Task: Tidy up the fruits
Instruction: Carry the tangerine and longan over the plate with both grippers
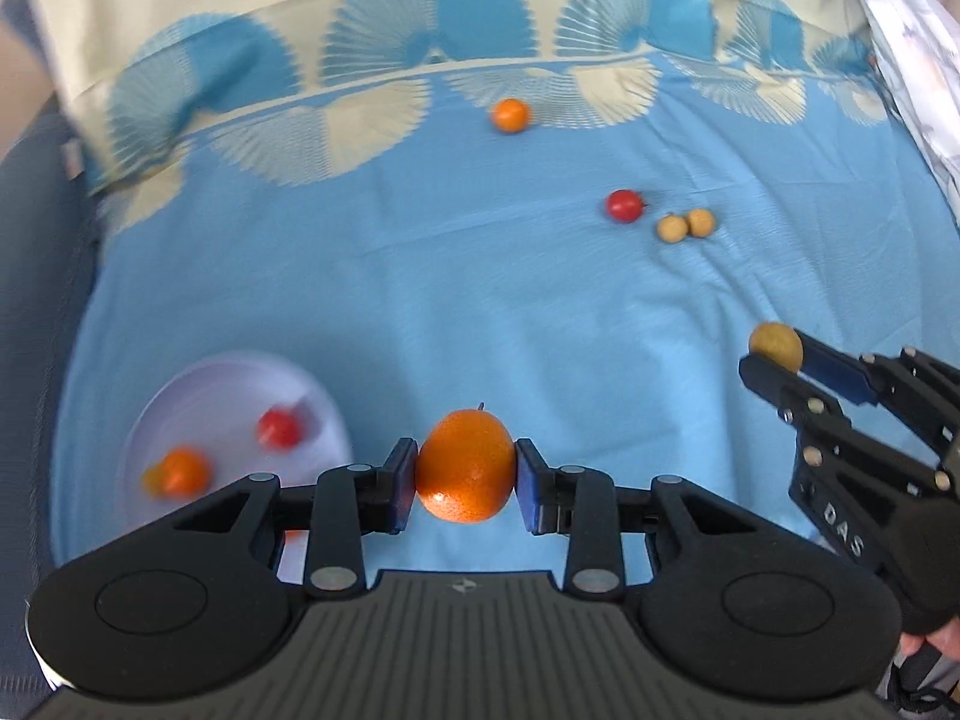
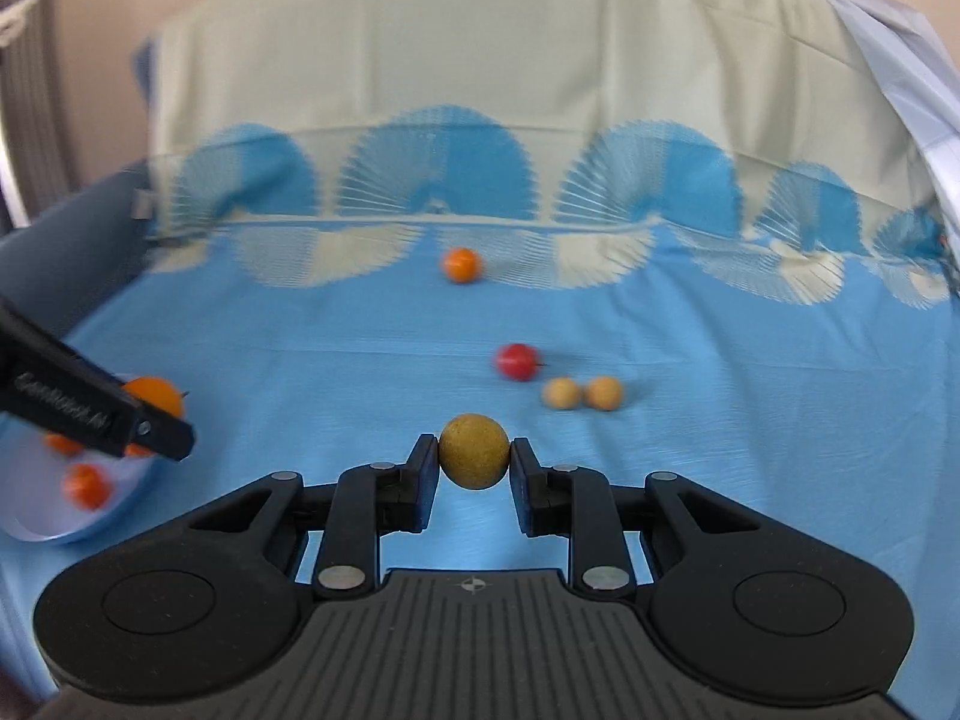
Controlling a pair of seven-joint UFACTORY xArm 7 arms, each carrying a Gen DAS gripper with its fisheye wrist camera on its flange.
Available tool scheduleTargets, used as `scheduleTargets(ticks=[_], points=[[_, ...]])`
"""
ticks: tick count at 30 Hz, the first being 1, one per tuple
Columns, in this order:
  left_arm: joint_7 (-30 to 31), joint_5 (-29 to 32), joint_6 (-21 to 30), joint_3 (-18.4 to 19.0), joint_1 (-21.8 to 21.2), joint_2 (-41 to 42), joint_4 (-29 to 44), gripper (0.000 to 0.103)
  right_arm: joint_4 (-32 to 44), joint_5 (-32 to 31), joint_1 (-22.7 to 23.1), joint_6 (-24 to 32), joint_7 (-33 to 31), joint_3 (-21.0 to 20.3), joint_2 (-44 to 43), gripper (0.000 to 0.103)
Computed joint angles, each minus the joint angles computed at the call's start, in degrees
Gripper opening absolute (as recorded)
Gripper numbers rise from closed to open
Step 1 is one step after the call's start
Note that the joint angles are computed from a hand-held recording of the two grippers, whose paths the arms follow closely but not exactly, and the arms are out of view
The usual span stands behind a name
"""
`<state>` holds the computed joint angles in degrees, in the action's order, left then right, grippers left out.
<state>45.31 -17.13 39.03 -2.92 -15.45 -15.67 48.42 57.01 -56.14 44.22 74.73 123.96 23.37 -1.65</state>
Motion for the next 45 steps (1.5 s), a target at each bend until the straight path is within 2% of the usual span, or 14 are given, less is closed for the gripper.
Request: scheduleTargets(ticks=[3,7,10,17,24,34,45], points=[[1.4,0.4,2.9,2.9,2.4,-3.6,-0.9,0.038,6.3,-1.6,1.9,1.4,-1.6,1.0,3.6,0.027],[3.8,0.6,4.4,6.4,5.8,-6.8,-1.4,0.038,13.9,-3.8,5.3,1.1,-2.3,0.0,7.7,0.027],[5.8,-0.4,6.9,9.0,8.0,-8.2,-0.5,0.038,19.3,-5.3,8.1,0.7,-3.0,-1.3,10.8,0.027],[11.5,-3.4,9.5,13.7,12.1,-11.0,-0.3,0.038,33.2,-8.6,15.7,3.0,-9.5,-4.9,19.0,0.027],[15.2,-5.4,12.9,16.6,15.9,-11.8,-0.1,0.038,44.5,-7.8,21.9,4.7,-16.7,-8.9,26.2,0.027],[16.5,-8.3,15.3,17.7,19.3,-9.9,2.6,0.038,51.9,-5.8,27.9,6.5,-21.9,-15.0,30.4,0.027],[17.0,-9.5,15.8,17.3,20.3,-9.5,3.0,0.038,52.5,-5.2,29.3,6.6,-22.6,-16.5,30.8,0.027]])
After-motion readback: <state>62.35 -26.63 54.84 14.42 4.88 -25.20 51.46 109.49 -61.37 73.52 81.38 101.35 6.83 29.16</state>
